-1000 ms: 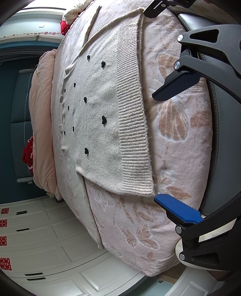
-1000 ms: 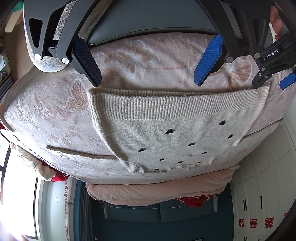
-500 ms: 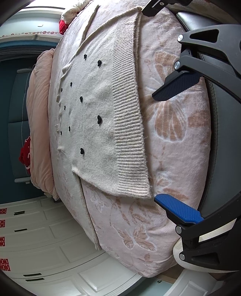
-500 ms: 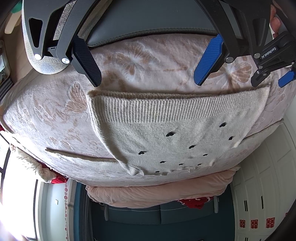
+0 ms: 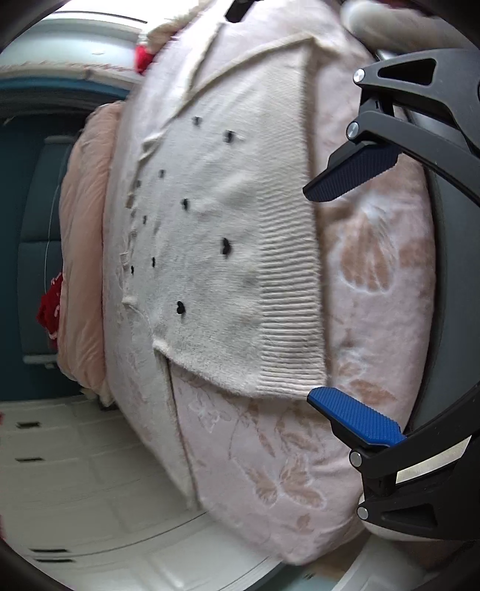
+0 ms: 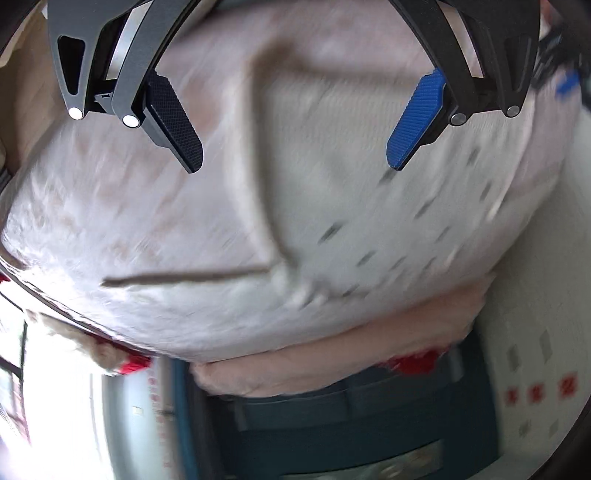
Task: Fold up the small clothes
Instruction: 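Grasp the cream sweater's sleeve cuff with the right gripper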
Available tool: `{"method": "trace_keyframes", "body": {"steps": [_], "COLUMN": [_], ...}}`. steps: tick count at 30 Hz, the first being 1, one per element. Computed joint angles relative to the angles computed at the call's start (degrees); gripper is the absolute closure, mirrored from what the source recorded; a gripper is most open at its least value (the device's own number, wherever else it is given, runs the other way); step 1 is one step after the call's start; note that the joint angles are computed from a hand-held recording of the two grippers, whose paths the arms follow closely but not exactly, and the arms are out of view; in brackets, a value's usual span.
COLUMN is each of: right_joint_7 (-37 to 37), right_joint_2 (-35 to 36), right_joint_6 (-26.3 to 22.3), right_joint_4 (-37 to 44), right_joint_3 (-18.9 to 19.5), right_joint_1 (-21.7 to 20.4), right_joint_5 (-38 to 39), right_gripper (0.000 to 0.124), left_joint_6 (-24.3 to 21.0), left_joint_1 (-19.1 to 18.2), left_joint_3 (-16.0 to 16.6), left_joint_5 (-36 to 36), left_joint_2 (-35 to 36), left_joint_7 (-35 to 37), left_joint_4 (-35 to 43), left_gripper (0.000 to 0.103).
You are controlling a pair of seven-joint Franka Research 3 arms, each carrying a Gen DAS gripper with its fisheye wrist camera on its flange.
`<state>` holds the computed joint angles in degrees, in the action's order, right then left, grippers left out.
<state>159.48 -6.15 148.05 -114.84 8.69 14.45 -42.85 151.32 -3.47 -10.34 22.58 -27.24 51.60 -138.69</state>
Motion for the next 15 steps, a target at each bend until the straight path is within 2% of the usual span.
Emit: {"method": "trace_keyframes", "body": {"steps": [3, 7, 8, 12, 15], "right_joint_7": [-4.8, -11.6, -14.2, -18.6, -21.1], "right_joint_2": [4.7, 13.8, 16.8, 25.3, 31.6], "right_joint_6": [2.3, 1.8, 1.3, 0.6, -0.9], "right_joint_4": [5.4, 14.9, 18.1, 26.7, 33.2], "right_joint_3": [-5.5, -11.2, -12.1, -14.7, -14.9], "right_joint_1": [-3.9, -8.4, -9.9, -12.4, -14.5], "right_joint_5": [8.1, 20.9, 25.7, 36.0, 43.5], "right_gripper": [0.026, 0.030, 0.034, 0.043, 0.047], "left_joint_6": [-0.6, -2.4, -3.2, -5.6, -7.0], "left_joint_1": [1.7, 2.9, 2.7, 1.6, 0.8], "left_joint_3": [-0.8, -2.1, -2.0, -1.9, -1.6], "left_joint_5": [1.5, 4.9, 5.1, 6.3, 6.8], "left_joint_2": [1.9, 5.2, 6.5, 10.2, 12.8], "left_joint_7": [-1.7, -3.8, -3.8, -3.4, -3.1], "left_joint_4": [3.1, 7.3, 8.6, 12.3, 14.6], "left_gripper": [0.005, 0.005, 0.005, 0.005, 0.005]}}
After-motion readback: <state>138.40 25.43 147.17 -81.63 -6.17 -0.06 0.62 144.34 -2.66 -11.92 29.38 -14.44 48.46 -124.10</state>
